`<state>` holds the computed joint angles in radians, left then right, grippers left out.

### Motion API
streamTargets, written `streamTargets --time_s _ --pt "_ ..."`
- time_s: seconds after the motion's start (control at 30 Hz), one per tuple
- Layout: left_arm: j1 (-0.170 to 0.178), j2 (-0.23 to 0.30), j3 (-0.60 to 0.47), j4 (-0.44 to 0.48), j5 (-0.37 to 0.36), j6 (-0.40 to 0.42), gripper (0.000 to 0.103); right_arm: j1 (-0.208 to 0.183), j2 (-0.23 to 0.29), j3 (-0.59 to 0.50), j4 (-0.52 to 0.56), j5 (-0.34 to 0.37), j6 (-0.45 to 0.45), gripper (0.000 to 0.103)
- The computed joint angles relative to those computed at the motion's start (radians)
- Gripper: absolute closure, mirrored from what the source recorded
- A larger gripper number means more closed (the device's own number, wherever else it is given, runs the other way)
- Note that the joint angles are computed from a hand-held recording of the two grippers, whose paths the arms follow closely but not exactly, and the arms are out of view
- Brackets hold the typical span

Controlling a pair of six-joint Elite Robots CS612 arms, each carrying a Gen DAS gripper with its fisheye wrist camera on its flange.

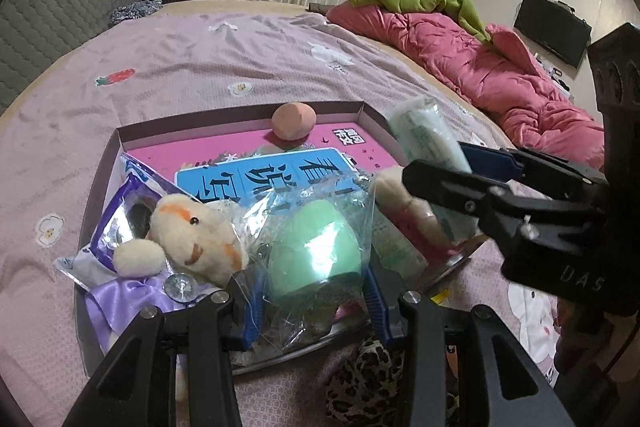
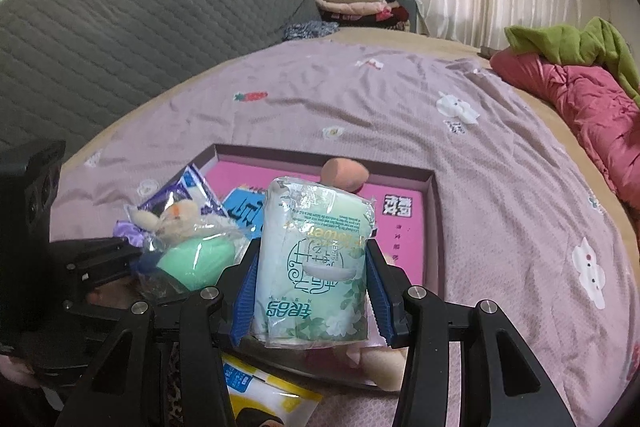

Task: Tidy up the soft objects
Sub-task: 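Lower the mint sponge into the tray with the left gripper while the right lowers the tissue pack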

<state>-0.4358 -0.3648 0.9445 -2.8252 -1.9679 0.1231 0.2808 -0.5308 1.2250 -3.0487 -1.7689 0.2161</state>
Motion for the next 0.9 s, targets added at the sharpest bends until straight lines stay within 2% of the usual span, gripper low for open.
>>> streamTargets --time_s 0.3,0.9 --pt "-0.01 -0.006 0.014 0.005 0.047 0.041 0.059 0.008 0.013 -0.031 0.106 -0.027 -0.028 0.053" --pt "-0.016 -0.012 0.021 0.013 0.074 0.063 0.058 -0.005 0.01 -0.029 0.144 0.037 0.02 0.049"
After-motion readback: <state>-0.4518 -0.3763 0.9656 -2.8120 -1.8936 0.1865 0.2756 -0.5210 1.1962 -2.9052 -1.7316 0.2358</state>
